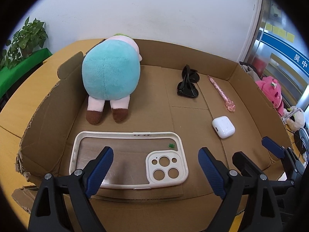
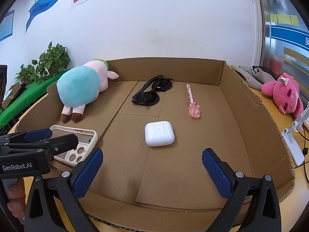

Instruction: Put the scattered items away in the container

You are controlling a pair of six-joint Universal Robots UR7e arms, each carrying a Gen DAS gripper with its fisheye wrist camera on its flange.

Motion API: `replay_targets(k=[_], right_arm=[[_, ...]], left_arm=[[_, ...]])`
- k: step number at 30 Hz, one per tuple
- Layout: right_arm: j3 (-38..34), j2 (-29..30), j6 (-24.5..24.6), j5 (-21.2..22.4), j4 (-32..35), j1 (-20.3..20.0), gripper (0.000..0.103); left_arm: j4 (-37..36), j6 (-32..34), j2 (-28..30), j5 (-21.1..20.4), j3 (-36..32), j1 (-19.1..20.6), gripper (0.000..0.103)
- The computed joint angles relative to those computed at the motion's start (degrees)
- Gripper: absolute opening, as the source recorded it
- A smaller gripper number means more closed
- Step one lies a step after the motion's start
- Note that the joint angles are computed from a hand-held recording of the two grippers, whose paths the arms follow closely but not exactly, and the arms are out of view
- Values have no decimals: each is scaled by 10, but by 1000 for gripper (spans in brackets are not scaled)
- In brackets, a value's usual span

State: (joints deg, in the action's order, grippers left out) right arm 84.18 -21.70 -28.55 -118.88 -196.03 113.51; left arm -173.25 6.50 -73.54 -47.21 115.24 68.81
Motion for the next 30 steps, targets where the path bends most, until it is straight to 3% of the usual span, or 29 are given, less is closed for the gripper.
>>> replay_targets(k=[30], right_arm=[[-2, 0, 1, 0, -1, 0, 103]], left_arm=[[-1, 4, 1, -3, -4, 2, 91]])
